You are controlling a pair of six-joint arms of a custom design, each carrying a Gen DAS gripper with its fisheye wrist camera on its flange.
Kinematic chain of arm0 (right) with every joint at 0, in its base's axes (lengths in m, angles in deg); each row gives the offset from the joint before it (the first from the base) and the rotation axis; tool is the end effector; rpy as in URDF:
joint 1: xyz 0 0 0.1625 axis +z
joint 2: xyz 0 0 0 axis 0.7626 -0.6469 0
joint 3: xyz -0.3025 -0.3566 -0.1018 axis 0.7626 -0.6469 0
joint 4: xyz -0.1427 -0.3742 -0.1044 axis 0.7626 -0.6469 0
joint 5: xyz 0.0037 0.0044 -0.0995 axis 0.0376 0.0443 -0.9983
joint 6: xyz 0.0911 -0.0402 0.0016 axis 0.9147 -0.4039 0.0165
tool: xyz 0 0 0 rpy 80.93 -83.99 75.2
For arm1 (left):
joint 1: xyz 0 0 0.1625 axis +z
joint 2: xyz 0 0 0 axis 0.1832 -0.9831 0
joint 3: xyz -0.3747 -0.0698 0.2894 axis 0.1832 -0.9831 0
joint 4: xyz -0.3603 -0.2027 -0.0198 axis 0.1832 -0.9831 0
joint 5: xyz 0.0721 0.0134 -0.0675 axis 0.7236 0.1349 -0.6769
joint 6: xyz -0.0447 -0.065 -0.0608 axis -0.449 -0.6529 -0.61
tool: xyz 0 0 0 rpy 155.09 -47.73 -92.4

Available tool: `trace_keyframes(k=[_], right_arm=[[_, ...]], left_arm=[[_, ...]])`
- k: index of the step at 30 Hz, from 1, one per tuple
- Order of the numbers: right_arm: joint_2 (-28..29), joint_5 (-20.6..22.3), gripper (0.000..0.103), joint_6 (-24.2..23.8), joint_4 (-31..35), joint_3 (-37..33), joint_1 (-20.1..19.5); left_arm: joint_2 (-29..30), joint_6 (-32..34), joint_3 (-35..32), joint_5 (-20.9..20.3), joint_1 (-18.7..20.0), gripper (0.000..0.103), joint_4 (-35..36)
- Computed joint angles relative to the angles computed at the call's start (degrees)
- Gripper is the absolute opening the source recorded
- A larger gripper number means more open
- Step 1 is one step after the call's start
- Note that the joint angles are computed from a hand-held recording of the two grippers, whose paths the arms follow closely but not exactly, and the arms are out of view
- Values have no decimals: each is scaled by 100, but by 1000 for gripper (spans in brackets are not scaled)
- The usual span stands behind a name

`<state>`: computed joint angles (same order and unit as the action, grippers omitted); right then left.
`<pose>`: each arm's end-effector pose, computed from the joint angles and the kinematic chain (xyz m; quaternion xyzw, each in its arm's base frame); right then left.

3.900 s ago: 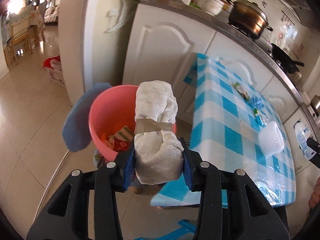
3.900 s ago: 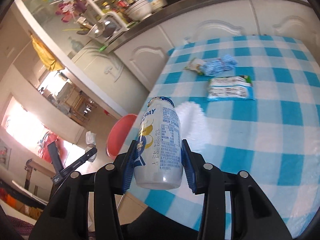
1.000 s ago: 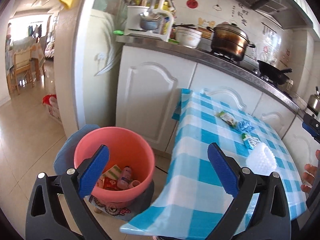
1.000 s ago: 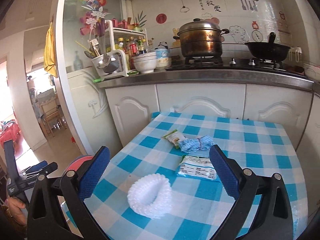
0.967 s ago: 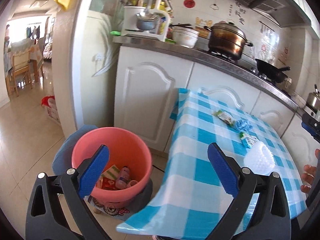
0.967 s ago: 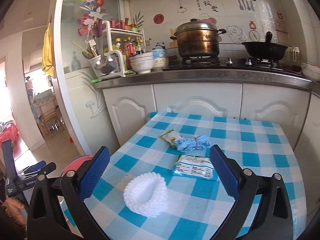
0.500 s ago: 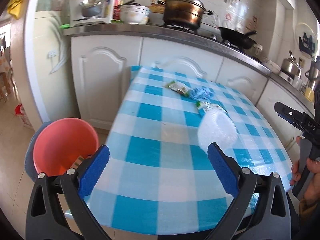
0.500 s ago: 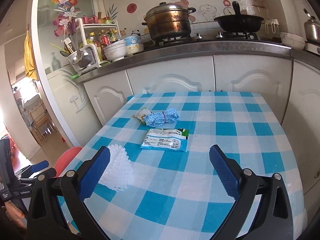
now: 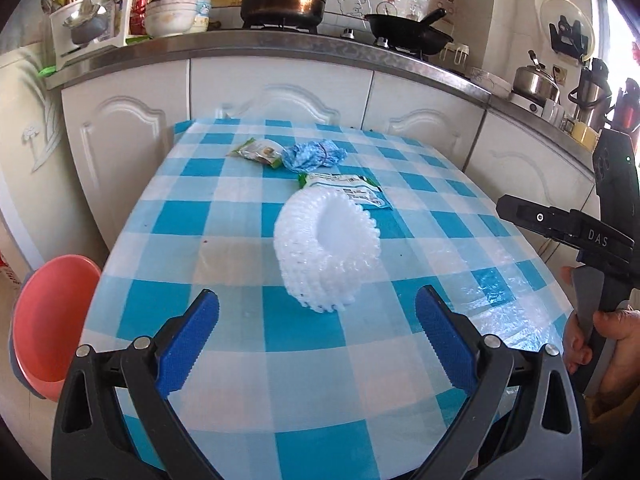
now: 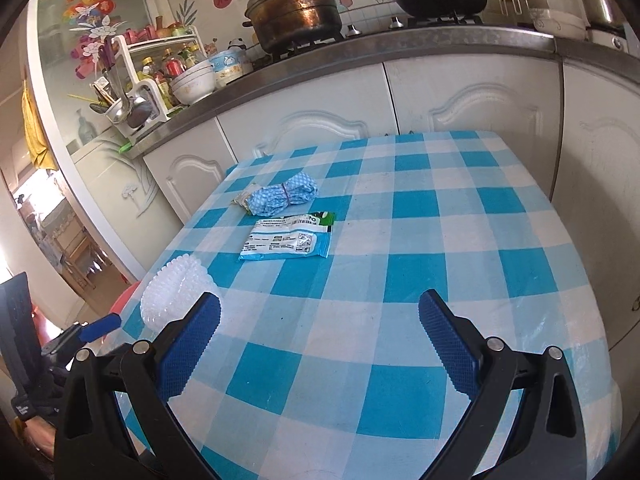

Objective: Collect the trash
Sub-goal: 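Move both tools back over the table toward the white foam ring, then grasp the white foam ring with the left gripper while the right grasps the white-green wipes packet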

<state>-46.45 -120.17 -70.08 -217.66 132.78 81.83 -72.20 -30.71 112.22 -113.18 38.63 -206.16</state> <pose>0.3349 -0.2866 0.0553 0.1057 -0.8713 0.4335 0.2045 -0.0253 -0.3158 0.3216 0.3127 0.8779 -0.3073 0.1924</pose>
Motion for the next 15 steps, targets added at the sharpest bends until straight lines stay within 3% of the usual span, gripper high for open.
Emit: trace_keyframes(k=[5,10,15], right_arm=[[-46,220,98,161,298,-72,-204],[-69,416,98,-3,831,-421,-386],[-145,938,98,224,1604,-816,-699]], left_arm=[[616,27,7,-65,166,99,-462],[1141,215,-9,24,215,99,-980],[1412,186,-203,-95,396,99,-1074]])
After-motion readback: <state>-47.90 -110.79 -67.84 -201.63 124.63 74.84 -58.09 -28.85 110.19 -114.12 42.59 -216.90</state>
